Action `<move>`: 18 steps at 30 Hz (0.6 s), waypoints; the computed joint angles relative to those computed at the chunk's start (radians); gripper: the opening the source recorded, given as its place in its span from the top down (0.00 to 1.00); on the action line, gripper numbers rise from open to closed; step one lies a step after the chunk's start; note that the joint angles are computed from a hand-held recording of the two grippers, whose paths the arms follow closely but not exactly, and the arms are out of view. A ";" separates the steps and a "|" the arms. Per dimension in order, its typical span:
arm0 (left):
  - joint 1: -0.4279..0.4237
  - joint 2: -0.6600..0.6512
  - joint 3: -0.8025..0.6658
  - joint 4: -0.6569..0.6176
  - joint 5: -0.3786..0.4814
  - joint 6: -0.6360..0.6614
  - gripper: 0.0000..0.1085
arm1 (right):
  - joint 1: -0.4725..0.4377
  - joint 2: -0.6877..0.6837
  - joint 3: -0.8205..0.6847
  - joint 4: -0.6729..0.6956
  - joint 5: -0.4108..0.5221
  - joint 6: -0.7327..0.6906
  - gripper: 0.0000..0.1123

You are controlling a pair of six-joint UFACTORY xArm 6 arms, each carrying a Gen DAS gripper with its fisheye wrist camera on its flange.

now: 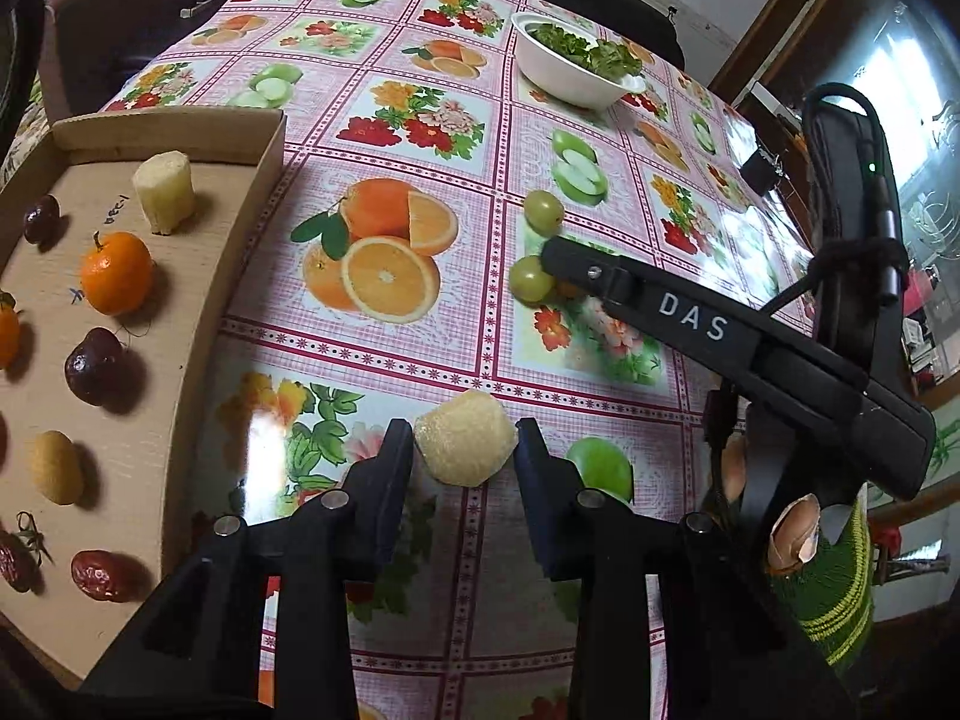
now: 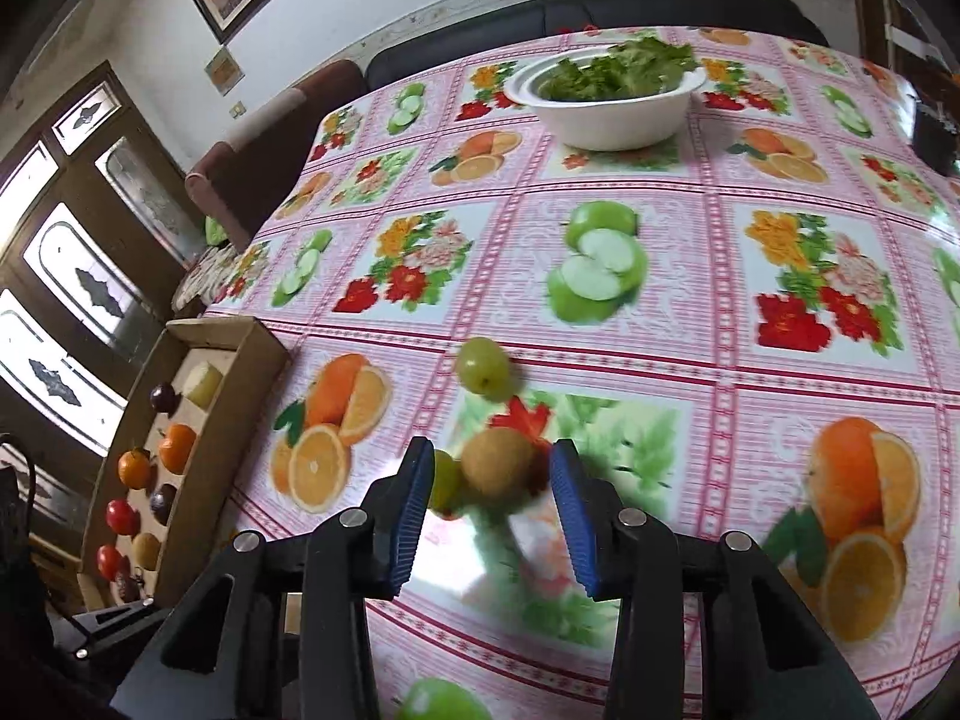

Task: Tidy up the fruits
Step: 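Grasp another pale yellow chunk with the left tool while the right tool grasps a small brown round fruit, then carry the yellow chunk and brown fruit with both tools over the box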

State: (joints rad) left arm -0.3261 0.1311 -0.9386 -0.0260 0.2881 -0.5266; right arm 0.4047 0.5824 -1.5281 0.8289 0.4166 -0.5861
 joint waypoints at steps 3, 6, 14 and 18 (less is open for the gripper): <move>-0.003 -0.006 0.004 0.008 0.001 -0.007 0.70 | -0.004 0.010 -0.020 0.052 0.038 -0.029 0.69; -0.004 -0.016 0.013 0.009 0.000 -0.012 0.70 | -0.011 0.012 -0.023 0.062 0.038 -0.014 0.76; -0.008 -0.045 0.032 0.095 0.004 -0.087 0.70 | -0.018 0.036 -0.055 0.023 0.049 0.055 0.73; -0.007 -0.066 0.042 0.185 0.010 -0.161 0.70 | -0.005 0.029 -0.041 -0.028 0.015 0.085 0.76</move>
